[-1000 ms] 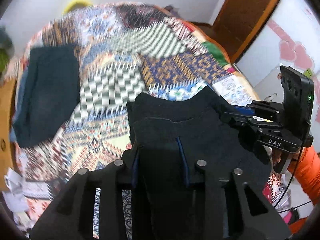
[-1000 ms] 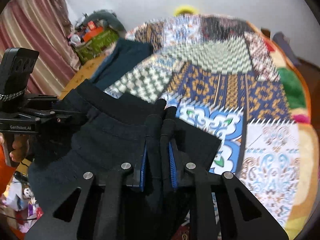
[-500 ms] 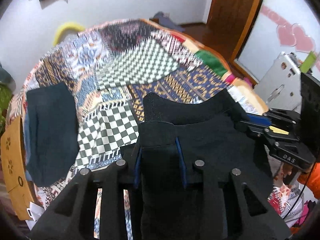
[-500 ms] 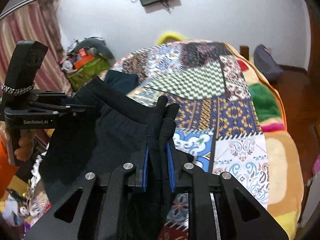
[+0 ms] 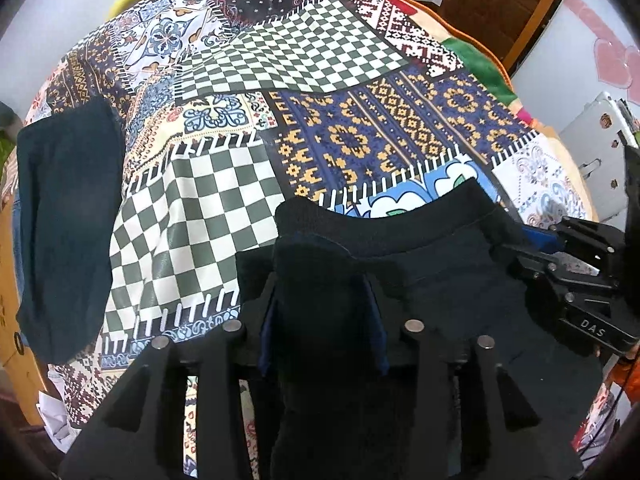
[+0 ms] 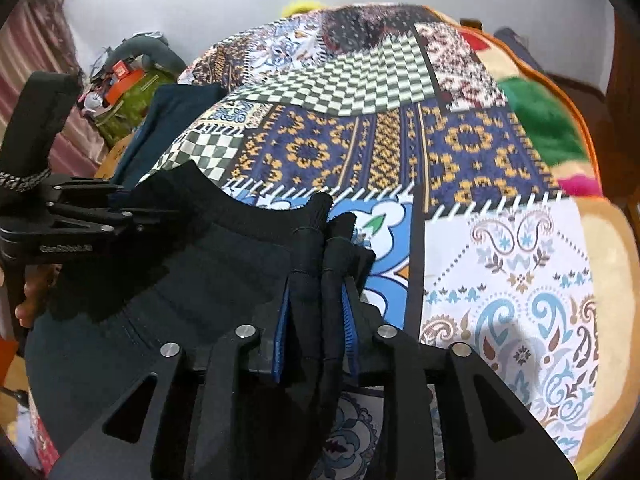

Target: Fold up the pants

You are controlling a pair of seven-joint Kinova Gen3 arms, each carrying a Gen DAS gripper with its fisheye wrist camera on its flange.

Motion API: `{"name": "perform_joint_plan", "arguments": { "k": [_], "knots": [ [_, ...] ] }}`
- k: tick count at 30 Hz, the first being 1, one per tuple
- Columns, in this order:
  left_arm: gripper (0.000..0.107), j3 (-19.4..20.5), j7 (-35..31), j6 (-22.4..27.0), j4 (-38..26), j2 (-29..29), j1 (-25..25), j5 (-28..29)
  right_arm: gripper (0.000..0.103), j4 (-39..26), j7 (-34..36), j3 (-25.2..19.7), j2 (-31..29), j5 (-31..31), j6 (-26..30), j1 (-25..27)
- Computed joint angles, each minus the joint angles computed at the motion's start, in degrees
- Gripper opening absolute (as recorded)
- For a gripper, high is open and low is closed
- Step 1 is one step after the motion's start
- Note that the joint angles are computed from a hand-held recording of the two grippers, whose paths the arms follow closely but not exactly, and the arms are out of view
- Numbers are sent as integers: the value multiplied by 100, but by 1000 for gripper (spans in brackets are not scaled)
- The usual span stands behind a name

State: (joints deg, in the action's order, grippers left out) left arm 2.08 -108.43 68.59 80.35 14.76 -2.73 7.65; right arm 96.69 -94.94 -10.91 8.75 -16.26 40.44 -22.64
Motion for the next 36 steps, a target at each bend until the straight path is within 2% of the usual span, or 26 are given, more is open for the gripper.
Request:
{"name": "perform_joint_plan", "arguments": {
  "k": [3, 6, 7, 11, 17, 21, 23, 25, 26, 32, 36],
  "knots": [
    [52, 4, 79, 53, -114, -121, -138, 90, 28, -80, -139, 44, -127, 195, 238, -45],
    [52, -219, 418, -167, -94, -421, 69, -236, 32, -144, -491, 63, -322, 729, 373, -223],
    [52, -198, 426, -186, -90, -515, -2, -218, 34, -138, -529, 98, -400, 803, 379, -280],
    [53, -174, 110, -148, 38, -946, -235, 128, 43, -89, -142, -9, -752, 420, 334, -186],
    [53, -138, -309, -16, 570, -1365, -113, 367, 48, -182, 302, -117, -774, -131, 479, -318],
    [53, -65, -119, -1, 1053, -1358, 96, -69, 49, -138, 269, -243, -600, -212, 741, -415],
    [58, -71, -116, -163, 1360, -1428, 148, -261, 49, 19, 141, -234, -601, -86, 706, -547],
    [66, -155, -333, -465, 1699, -1700, 111, -228, 50, 137, -73, -252, -715, 149, 606, -623],
    [66, -245, -467, -483, 1775, -1819, 53, -130, 50, 158, -182, -254, -779, 243, 639, -644],
    [68, -700, -1104, -283, 2002, -2172, -337, 478, 50, 291, -356, -232, -1081, 411, 826, -616],
    [68, -810, -1168, -287, 2163, -2480, -465, 496, 50, 426, -819, -377, -1281, 809, 772, -681]
  ]
}}
